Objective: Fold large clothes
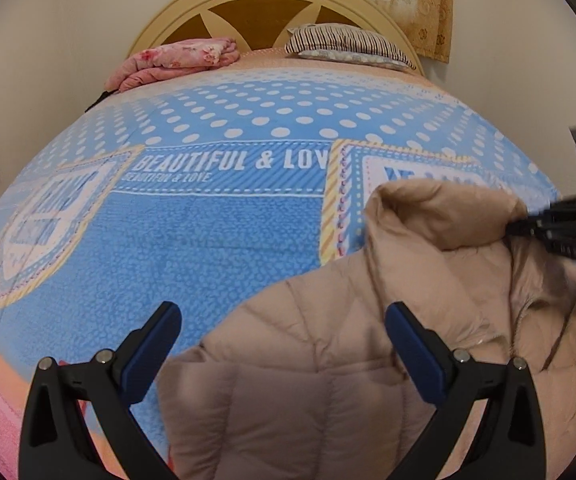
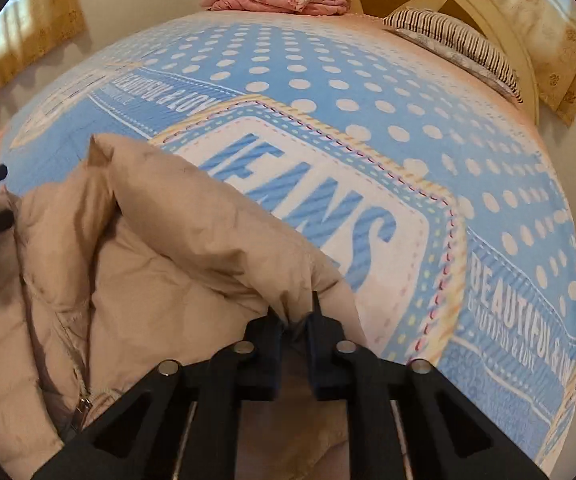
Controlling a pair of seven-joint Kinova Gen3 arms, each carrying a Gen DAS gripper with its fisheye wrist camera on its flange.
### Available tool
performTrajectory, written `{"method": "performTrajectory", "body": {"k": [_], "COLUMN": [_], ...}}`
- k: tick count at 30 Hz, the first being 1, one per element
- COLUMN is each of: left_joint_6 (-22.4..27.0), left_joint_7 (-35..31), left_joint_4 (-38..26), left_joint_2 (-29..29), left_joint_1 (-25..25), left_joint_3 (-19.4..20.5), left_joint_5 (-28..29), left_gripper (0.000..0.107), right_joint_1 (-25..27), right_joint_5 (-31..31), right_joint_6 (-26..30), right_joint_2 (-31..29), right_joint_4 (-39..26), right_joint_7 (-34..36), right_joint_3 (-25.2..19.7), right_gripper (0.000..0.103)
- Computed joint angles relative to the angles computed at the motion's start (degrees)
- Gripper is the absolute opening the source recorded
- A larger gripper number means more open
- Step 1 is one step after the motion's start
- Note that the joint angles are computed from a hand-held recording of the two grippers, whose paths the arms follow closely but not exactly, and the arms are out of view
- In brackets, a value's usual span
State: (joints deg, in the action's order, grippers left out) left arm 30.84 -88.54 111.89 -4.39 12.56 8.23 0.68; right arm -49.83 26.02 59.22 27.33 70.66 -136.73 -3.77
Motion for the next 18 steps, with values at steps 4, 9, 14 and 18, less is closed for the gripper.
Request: {"method": "performTrajectory", "body": {"k": [4, 9, 14, 18], "left_joint_6": [0.47, -0.43, -2.28, -2.32], "left_joint_7": [0.22, 3.15, 6.95, 11.34], "left_joint_4": [-1.5, -3.57, -6.2, -9.01], "left_joint_2": [-0.3, -1.4, -1.57, 1.07], "left_joint_1": [-0.28, -0.26, 3.58, 1.67], "left_joint_3": [-0.49, 0.01, 0.85, 9.49], "left_joint_5": [2.3, 2.51, -1.04, -10.35], "left_gripper": [0.103, 0.103, 0.103, 0.103], "right_joint_1": [-8.49, -13.82, -14.66, -16.81], "right_joint_5": [8.69, 19.19, 24.23, 28.29], "right_joint_6": [-0.57, 2.2, 7.91, 11.4], "right_joint_2": [-3.79, -7.07, -4.37, -1.04], "right_joint_4": [5.01, 10.96, 11.36, 10.33], "right_joint_7": [-5.77, -15.04, -17.05, -17.06], "right_joint_3": [3.18, 0.61, -3.25, -2.67], "right_gripper": [0.003, 0.002, 0.002, 0.002]}}
